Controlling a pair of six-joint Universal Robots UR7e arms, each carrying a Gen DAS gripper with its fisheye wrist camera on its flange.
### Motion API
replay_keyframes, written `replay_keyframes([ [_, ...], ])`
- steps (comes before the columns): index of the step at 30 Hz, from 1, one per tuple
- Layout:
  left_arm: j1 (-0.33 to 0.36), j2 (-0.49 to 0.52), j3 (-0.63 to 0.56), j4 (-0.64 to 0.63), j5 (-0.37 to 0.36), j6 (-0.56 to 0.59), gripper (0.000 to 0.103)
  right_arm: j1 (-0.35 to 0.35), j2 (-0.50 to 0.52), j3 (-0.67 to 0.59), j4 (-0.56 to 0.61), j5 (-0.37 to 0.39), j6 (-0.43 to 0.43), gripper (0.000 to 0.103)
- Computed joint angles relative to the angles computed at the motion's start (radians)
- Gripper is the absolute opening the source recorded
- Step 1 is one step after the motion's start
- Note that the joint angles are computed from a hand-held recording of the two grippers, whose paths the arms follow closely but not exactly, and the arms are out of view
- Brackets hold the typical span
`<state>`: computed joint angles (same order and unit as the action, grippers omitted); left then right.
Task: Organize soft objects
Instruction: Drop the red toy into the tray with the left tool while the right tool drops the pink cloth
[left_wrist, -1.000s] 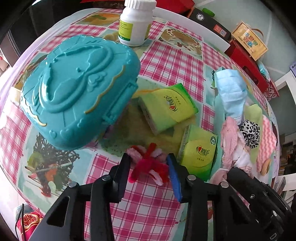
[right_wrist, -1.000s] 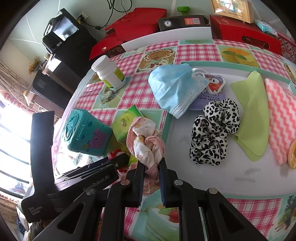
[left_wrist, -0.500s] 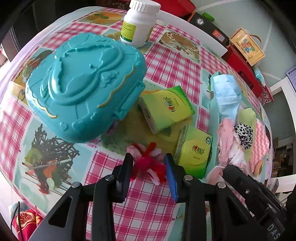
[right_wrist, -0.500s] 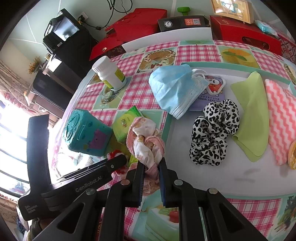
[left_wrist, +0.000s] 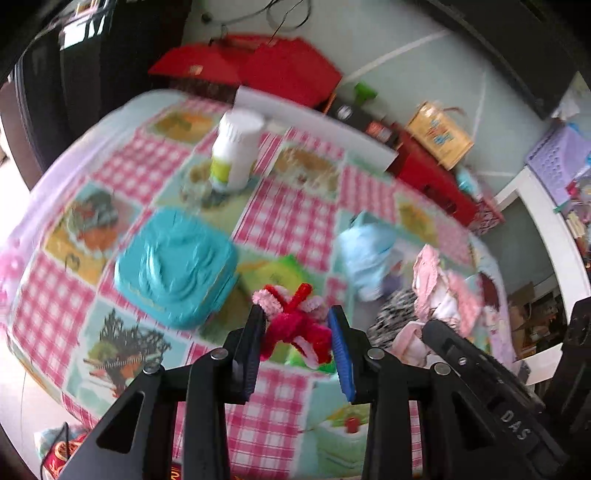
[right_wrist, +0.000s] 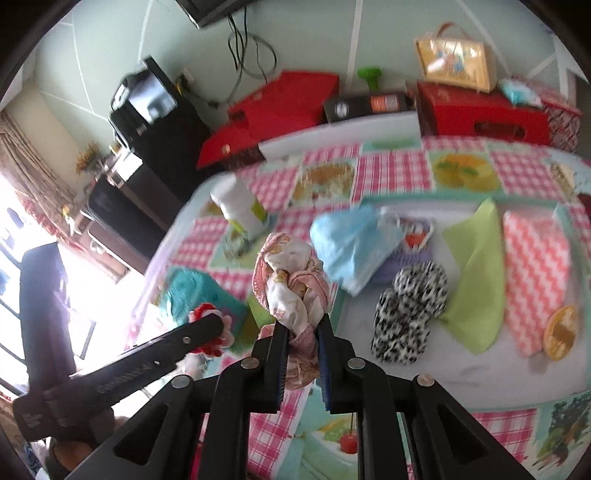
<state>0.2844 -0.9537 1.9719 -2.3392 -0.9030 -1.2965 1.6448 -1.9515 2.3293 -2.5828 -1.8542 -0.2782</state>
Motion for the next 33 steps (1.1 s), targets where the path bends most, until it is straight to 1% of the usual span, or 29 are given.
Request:
replay_keyframes([
  [5, -0.021, 0.017, -0.05, -0.029, 0.044, 0.082, 0.036, 0.031, -0.039, -0.002, -0.076, -0.035, 0.0, 0.016],
  [9, -0.011, 0.049, -0.091, -0.058, 0.041, 0.141, 0.036, 0.036, -0.069, -0.01, -0.139, -0.101, 0.004, 0.016],
  [11, -0.004, 0.072, -0.113, -0.073, 0.036, 0.169, 0.036, 0.024, -0.087, -0.014, -0.153, -0.12, 0.002, 0.016],
  [17, 0.011, 0.156, -0.186, -0.102, -0.003, 0.261, 0.036, -0.038, -0.123, -0.027, -0.18, -0.171, 0.006, 0.016],
  [21, 0.022, 0.216, -0.239, -0.1, -0.045, 0.315, 0.036, -0.094, -0.141, -0.042, -0.14, -0.169, 0.032, 0.016],
  [24, 0.032, 0.254, -0.268, -0.093, -0.074, 0.341, 0.036, -0.12, -0.144, -0.045, -0.126, -0.178, 0.035, 0.018],
  [27, 0.042, 0.276, -0.273, -0.09, -0.105, 0.35, 0.036, -0.13, -0.135, -0.046, -0.119, -0.194, 0.03, 0.018],
  [30, 0.054, 0.292, -0.272, -0.081, -0.139, 0.35, 0.036, -0.128, -0.105, -0.047, -0.108, -0.241, 0.031, 0.018],
  [33, 0.062, 0.306, -0.27, -0.077, -0.159, 0.356, 0.036, -0.14, -0.081, -0.047, -0.087, -0.265, 0.038, 0.018],
])
